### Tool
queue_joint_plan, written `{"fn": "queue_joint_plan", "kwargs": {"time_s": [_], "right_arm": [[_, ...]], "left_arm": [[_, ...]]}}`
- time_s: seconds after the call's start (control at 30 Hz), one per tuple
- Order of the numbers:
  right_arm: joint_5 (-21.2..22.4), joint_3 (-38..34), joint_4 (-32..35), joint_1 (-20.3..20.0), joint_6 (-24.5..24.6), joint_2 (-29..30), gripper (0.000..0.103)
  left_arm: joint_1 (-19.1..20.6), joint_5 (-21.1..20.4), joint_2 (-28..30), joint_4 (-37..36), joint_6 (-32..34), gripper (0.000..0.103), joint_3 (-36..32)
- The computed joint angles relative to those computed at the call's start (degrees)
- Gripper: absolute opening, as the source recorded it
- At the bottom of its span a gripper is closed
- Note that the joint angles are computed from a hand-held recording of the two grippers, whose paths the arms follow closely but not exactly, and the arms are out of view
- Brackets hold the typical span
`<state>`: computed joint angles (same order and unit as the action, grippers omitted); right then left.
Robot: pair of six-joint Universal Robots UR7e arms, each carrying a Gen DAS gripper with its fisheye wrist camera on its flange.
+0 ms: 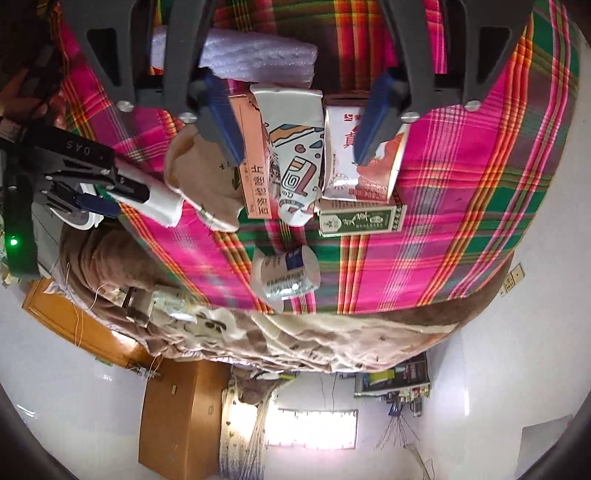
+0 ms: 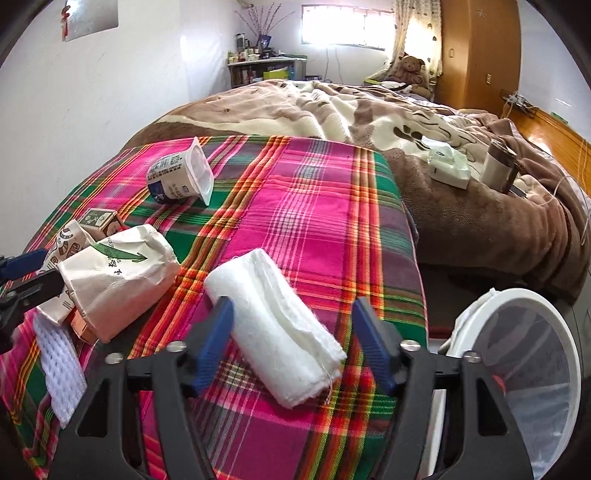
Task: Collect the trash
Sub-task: 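Grasp the white printed paper cup with the left tool while the right tool grasps the white towel, then lift and carry the paper cup and towel toward the wastebasket with both tools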
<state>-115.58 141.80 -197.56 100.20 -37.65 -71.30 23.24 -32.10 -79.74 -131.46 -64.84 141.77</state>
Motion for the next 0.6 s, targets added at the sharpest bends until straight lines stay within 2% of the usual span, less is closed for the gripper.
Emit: {"fn": "queue_joint_plan", "kwargs": {"time_s": [0.07, 0.17, 0.23, 0.3, 0.37, 0.43, 0.6], "right_arm": [[0.4, 0.11, 0.35, -0.06, -0.15, -0.1, 0.056], [0.99, 0.13, 0.71, -0.11, -0.55, -0.25, 0.043], [1.05, 0.5, -0.24, 0.08, -0.95, -0.2, 0.035], [1.2, 0.62, -0.82, 0.08, -1.28, -0.18, 0.028], [1.36, 0.84, -1.37, 0.09, -1.3, -0.27, 0.021], [1.35, 1.15, -2.76, 0.15, -1.56, -0.17, 0.009], [3.19, 2.02, -2.68, -0.4, -1.48, -1.6, 0.006]], "left_arm": [[0.1, 0.38, 0.63, 1.9, -0.92, 0.056, -0.55], [-0.27, 0.48, 1.3, 2.39, -1.0, 0.045, -0.8], [-0.3, 0.79, 1.96, 4.4, -1.67, 0.033, -1.49], [-0.5, 1.13, 2.59, 7.02, -2.74, 0.032, -2.27], [-0.61, 0.95, 2.49, 6.38, -2.38, 0.032, -2.12], [-1.01, 1.19, 2.52, 7.27, -3.0, 0.031, -2.17], [-2.89, 1.87, 1.64, 9.39, -4.98, 0.031, -1.91]]}}
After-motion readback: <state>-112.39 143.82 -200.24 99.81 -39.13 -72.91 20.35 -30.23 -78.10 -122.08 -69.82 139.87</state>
